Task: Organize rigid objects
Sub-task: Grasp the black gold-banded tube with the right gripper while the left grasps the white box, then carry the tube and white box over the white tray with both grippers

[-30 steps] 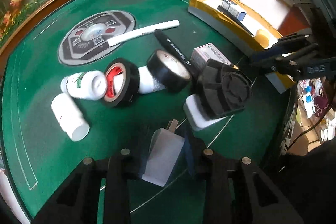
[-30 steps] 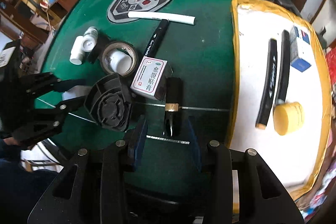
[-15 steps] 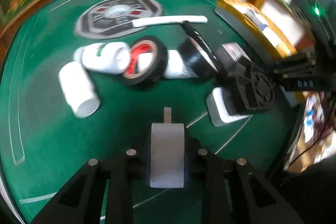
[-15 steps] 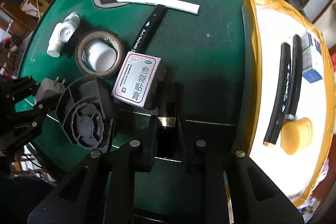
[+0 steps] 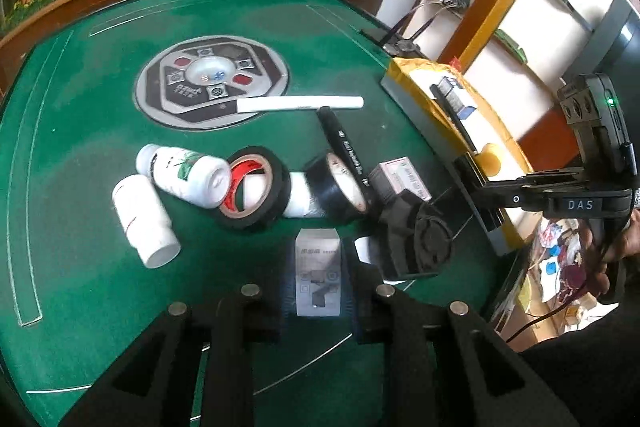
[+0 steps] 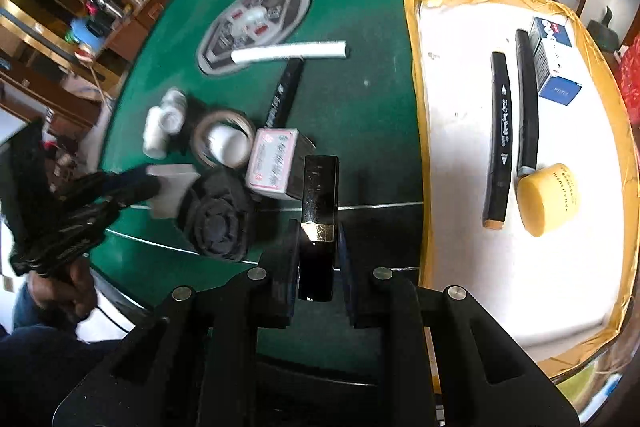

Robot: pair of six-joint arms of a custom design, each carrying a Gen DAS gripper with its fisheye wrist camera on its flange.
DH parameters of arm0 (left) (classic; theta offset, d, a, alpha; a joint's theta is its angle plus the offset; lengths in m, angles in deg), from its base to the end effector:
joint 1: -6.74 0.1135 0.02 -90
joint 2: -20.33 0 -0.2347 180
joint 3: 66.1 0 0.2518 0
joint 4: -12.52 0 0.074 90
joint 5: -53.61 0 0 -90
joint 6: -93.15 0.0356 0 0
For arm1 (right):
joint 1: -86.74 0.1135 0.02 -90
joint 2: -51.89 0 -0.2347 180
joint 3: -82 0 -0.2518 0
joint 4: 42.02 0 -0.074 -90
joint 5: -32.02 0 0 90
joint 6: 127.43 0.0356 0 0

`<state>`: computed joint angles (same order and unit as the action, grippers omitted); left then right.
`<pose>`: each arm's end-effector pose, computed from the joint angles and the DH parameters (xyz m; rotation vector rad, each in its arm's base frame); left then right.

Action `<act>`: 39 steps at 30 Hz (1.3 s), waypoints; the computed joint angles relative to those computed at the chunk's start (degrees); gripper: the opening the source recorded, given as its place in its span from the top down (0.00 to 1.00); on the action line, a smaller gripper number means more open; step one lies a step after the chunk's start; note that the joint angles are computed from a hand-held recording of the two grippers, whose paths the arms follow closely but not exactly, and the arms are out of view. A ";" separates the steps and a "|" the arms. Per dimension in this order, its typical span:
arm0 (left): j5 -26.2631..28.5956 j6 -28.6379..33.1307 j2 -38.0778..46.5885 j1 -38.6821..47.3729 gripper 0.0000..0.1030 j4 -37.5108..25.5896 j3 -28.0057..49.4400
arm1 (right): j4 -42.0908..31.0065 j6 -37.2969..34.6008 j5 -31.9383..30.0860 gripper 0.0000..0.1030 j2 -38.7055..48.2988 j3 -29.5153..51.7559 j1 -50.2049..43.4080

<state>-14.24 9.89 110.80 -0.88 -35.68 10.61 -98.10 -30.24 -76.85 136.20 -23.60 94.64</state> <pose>0.3122 -0.0553 0.1939 0.4529 2.5745 -0.5160 0.2843 0.0511 0.2053 -0.1131 2.7224 0.5246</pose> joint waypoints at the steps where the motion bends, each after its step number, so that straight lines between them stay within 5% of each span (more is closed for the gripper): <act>1: -0.72 0.94 0.81 -0.41 0.79 -0.38 0.54 | 0.79 0.40 -0.17 0.83 -0.57 -0.41 0.28; 20: -5.87 -2.42 3.34 -3.31 0.79 4.80 -2.28 | 1.76 -0.78 -3.26 0.83 -3.47 -2.92 -1.02; 30: 0.76 -2.04 -2.00 -1.83 0.79 0.10 1.01 | 1.15 0.06 -5.33 0.83 -9.90 -6.86 -5.84; 39: 9.09 -7.63 5.79 -10.32 0.79 -3.20 16.51 | -1.67 -2.18 -7.79 0.83 -15.51 -7.95 -16.03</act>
